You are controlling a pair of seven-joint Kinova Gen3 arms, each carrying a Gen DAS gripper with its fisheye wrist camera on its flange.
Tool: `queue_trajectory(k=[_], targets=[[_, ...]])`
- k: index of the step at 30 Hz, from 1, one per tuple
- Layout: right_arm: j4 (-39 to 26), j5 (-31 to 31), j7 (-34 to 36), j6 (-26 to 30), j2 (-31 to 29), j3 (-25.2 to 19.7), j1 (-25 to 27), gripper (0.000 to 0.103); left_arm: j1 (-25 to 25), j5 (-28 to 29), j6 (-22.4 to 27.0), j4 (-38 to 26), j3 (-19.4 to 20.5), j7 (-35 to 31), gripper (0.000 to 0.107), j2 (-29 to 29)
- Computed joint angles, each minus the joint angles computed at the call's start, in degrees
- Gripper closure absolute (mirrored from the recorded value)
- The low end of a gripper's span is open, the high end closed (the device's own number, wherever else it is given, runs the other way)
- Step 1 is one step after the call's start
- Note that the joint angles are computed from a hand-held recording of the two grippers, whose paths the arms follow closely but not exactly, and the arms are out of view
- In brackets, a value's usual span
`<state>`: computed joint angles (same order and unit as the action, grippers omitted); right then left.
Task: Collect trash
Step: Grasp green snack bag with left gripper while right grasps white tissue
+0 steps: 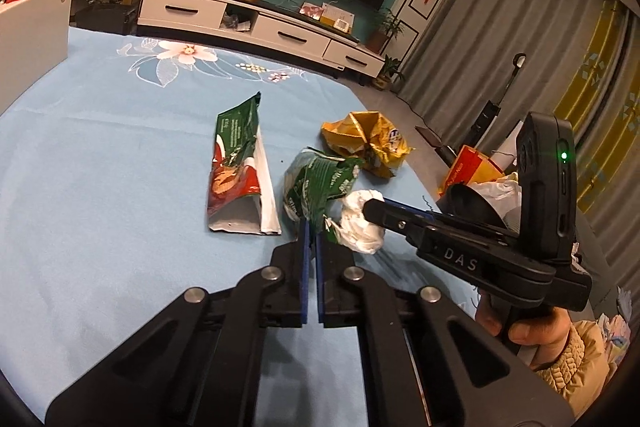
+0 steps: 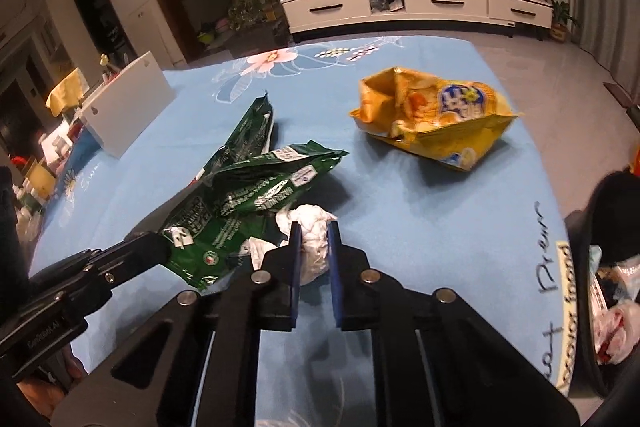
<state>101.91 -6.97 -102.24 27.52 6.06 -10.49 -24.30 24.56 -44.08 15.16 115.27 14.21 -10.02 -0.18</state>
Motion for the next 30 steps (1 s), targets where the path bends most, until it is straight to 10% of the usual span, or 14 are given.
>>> queue_trajectory(k=[17,30], targets=[[12.2,-13.2,5.7,1.2,-16.5,4.9,4.0,0.09,-0.4,-2.0,8.3,-3.0,8.0,2.3,0.104,-4.0],[17.9,-12.7,4.4,2.6,-27.6,9.5,6.0,0.09,9.2,-2.8,18.1,-11.5,8.6,-0.7,0.104,0.1]])
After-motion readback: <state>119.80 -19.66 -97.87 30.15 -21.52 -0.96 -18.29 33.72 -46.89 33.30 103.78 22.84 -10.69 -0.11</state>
